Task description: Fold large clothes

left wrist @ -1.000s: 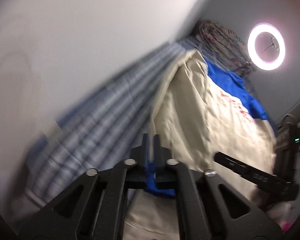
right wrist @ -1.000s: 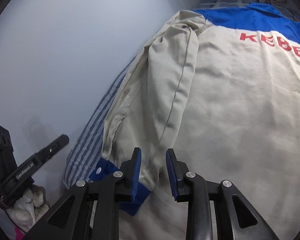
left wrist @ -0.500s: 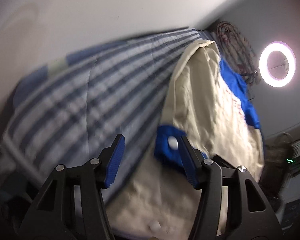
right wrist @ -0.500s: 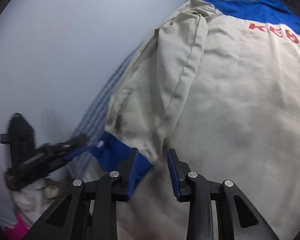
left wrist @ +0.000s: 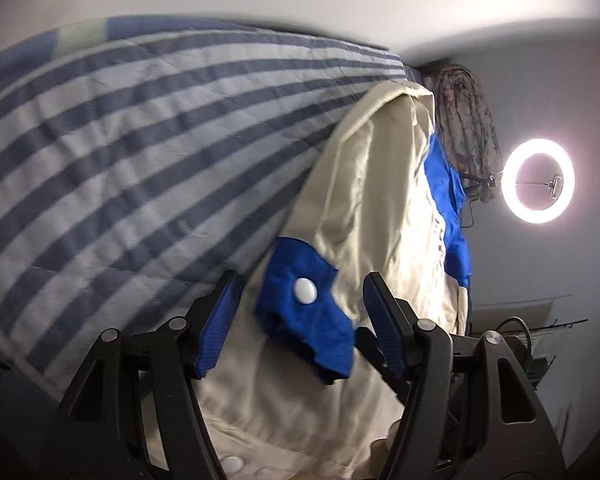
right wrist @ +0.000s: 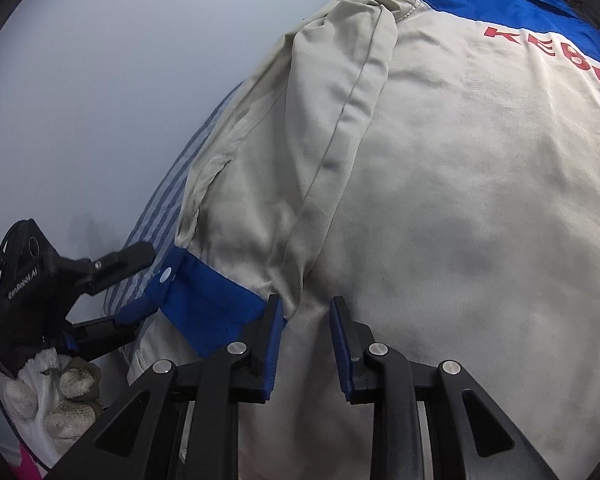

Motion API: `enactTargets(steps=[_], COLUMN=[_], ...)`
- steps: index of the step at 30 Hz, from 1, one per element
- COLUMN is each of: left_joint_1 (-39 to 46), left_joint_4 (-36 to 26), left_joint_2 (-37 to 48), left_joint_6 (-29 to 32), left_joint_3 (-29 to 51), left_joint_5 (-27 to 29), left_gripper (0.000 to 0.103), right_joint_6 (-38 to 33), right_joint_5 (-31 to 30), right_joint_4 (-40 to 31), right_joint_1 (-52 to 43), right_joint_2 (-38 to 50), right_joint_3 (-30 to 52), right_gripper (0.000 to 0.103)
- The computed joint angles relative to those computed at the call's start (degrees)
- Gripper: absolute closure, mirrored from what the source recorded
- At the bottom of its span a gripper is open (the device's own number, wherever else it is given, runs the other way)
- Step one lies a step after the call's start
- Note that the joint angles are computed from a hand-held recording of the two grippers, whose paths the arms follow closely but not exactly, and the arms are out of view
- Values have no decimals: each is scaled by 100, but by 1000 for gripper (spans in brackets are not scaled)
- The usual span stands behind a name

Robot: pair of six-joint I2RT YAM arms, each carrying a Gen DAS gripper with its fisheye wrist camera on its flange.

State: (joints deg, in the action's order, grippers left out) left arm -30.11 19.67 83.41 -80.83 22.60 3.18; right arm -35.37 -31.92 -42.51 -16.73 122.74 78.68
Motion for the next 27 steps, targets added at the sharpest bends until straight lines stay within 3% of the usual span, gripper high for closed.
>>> enactTargets(steps=[3, 8, 10, 12, 15, 20, 24, 25, 26, 27], left_joint_1=[-69, -458, -620, -666, -655, -382, -147, -136, -99, -77], left_joint_4=[-124, -1375, -1447, -1091, -495, 133, 149, 141, 101, 0], left_joint_2=[-14, -1118, -1382, -1312, -566, -6, 57, 115, 212, 330], left_joint_6=[54, -109, -172, -215, -285, -630, -549, -513, -406, -273], left_joint_3=[130, -35, -113, -196, -56, -162, -60, 5, 126, 293], left_joint_5=[-1, -746, -903, -590, -233, -330, -496, -510, -477, -395], left_gripper=[43, 43, 43, 43, 43, 43, 43, 52, 72, 81], right_joint_6=[76, 122, 123, 142, 199, 135, 119, 116, 120, 120], right_joint_5=[19, 19, 34, 63, 79, 102, 112, 118, 119, 121], right_joint_4=[51, 73, 80, 145, 176, 103, 94, 100, 103, 104], right_joint_1=[46, 95, 103, 127, 154, 149, 157, 155, 157, 161], right_joint_2=[15, 62, 54, 19, -16, -49, -50, -52, -59, -67], right_joint_3=[6, 47, 57, 10, -23, -16, -18, -22, -27, -34], right_gripper=[79, 79, 79, 78, 77, 77, 77, 77, 77, 77])
